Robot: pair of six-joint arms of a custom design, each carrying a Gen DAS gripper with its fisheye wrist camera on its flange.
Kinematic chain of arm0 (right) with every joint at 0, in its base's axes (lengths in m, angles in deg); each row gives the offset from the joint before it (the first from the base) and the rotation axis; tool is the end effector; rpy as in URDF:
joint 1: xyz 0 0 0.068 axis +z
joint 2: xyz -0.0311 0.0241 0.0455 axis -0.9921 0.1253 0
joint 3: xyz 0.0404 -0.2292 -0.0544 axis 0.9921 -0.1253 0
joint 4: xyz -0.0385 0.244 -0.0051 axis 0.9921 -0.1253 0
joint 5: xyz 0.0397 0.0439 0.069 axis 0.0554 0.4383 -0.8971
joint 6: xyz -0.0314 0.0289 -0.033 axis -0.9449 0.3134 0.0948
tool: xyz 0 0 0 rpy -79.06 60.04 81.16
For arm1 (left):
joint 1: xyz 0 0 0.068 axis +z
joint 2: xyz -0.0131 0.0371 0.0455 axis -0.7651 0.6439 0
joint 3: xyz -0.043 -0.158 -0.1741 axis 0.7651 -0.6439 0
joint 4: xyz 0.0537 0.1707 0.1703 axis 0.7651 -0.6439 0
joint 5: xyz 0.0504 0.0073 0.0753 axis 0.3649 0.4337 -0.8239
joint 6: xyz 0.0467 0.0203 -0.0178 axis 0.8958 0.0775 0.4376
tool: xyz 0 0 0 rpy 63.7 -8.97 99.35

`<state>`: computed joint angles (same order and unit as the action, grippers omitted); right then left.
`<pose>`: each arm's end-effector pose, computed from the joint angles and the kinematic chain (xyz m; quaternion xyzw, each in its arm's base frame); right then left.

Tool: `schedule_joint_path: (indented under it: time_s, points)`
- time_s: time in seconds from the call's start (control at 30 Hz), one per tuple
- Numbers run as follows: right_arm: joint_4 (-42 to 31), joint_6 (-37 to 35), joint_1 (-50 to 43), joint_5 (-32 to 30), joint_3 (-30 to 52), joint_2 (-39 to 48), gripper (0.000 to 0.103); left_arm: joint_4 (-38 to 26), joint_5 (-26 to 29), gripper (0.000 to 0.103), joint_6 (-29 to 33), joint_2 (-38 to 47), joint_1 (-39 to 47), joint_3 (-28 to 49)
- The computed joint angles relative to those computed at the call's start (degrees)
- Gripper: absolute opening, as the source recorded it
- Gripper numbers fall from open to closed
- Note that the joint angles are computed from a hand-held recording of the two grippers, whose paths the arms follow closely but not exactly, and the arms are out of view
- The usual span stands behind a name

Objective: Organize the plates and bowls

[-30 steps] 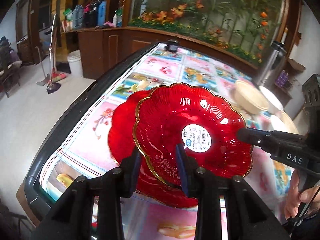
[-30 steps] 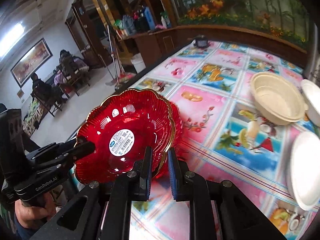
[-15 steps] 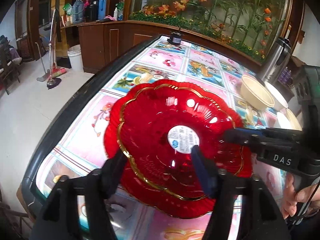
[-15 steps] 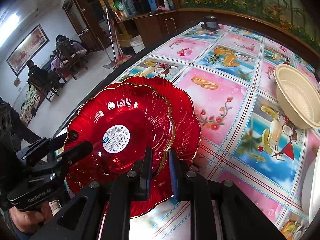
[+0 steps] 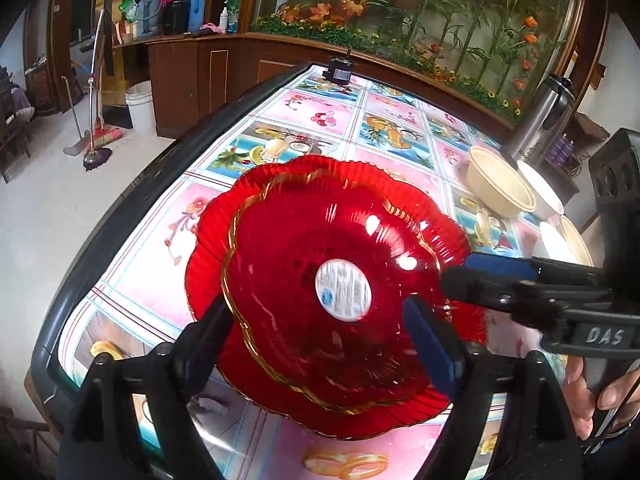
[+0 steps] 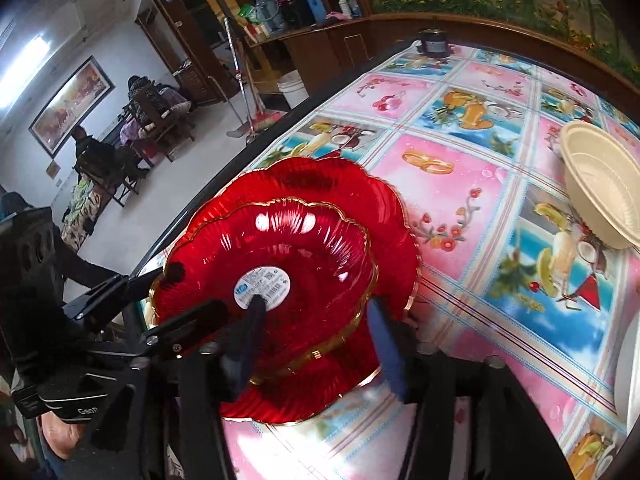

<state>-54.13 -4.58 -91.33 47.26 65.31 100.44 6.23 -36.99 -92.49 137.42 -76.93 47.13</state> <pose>0.2453 -0.0186 0.1079 -0.0600 0.9386 0.2187 0.2600 0.2239 -0.1159 0.0928 0.0965 0.9331 -0.1459 0.3142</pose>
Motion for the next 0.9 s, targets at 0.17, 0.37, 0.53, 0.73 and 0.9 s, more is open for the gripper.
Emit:
schedule_joint_path:
  time_s: [0.17,0.37,0.53,0.73,0.9]
  points:
    - [-3.6,-1.7,-4.5,-4.8,-0.5,-2.7,0.063,-0.9,-1.0,0.088,-1.0,-2.1,-1.0,-0.8]
    - [-8.8,-7.0,-14.5,-11.4,-1.4,-6.3,0.064,-2.5,-4.2,0.088,-2.6,-5.9,-4.6,-2.0]
    - [-11.2,-14.8,-28.8,-16.4,-0.6,-4.9,0.064,-3.1,-10.0,0.088,-5.8,-10.5,-13.2,-3.6]
    - [-11.5,-19.2,-46.7,-19.0,8.0,4.3,0.063,-2.4,-17.8,0.097,-6.2,-5.7,-28.7,2.2]
    - [-12.3,-14.9,-56.4,-19.3,16.5,11.2,0.07,1.5,-13.3,0.097,-7.4,11.6,-33.9,11.6]
